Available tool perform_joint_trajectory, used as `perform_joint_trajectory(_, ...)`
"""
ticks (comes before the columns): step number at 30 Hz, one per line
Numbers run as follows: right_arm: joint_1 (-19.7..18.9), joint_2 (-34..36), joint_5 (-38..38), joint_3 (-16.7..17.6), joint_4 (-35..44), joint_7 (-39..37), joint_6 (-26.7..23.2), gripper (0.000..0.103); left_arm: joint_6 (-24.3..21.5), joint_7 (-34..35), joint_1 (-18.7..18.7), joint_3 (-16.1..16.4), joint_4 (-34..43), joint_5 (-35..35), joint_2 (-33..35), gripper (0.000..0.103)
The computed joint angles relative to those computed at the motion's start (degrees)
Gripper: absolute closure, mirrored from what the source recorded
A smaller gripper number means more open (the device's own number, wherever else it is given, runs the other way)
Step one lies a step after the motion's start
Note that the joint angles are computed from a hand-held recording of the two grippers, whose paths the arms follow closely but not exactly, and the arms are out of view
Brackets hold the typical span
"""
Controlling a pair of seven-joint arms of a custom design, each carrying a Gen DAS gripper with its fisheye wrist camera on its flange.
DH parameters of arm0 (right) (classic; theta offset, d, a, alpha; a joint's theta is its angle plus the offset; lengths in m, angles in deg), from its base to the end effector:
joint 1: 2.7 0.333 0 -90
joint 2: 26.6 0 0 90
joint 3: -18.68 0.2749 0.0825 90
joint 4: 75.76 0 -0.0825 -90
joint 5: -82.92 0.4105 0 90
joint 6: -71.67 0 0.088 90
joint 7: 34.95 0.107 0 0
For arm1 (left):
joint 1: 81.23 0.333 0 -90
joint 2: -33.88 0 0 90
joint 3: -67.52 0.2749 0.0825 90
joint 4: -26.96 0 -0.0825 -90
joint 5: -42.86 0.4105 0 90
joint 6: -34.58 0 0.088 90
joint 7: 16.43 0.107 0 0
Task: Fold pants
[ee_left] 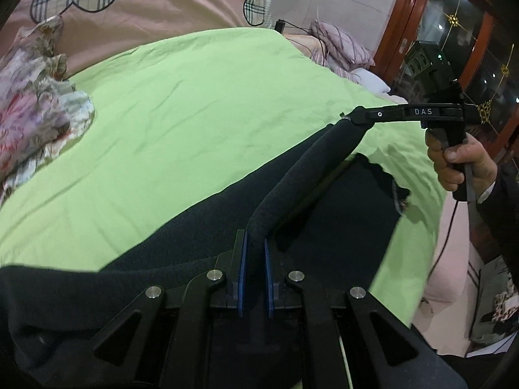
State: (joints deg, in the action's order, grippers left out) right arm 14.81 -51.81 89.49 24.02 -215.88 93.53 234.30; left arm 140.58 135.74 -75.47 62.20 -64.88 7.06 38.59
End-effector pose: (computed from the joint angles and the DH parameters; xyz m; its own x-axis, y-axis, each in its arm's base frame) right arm 0.4649 0.1923 0.5108 -0.1437 -0.8488 -0.5088 -0.7179 0.4433 -0.5368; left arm 0.6283 -0.0392 0.5596 -0.8318 -0.5266 0.1755 -0.5216 0.6335 -0.5715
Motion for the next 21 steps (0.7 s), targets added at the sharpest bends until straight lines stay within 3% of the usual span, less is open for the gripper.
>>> perform_joint_trajectory(5,-0.2,-5.4,-1.5,2.2,-4.2,2.6,0.7,0.095,0.5,0.9,-0.1,0.8,-6.1,-1.3,-5.2,0.095)
perform_joint_trajectory(10,-0.6,-10.4,-4.2,5.2,-8.2,6.5,-1.0,0.095,-3.8,5.6,-0.5,2.4,-9.9,-3.8,-8.9,0.095)
perform_joint_trajectory(16,1.4,-13.5,-4.2,6.4,-13.4,11.6,0.9,0.096,1.7,6.1,-2.8,2.5,-16.6,-0.2,-13.1,0.095)
perform_joint_trajectory(19,1.8,-14.1,-4.9,6.5,-14.1,12.9,0.9,0.096,3.3,8.0,-3.5,3.3,-15.7,-1.0,-13.2,0.091)
perform_joint_trajectory(20,1.9,-14.2,-4.9,6.3,-14.4,13.3,1.3,0.096,3.4,8.4,-3.7,3.4,-14.4,-0.8,-12.2,0.079)
perform_joint_trajectory(21,1.9,-14.3,-5.0,6.3,-14.5,13.5,1.4,0.096,3.8,8.8,-3.8,3.3,-13.2,-0.2,-11.2,0.053)
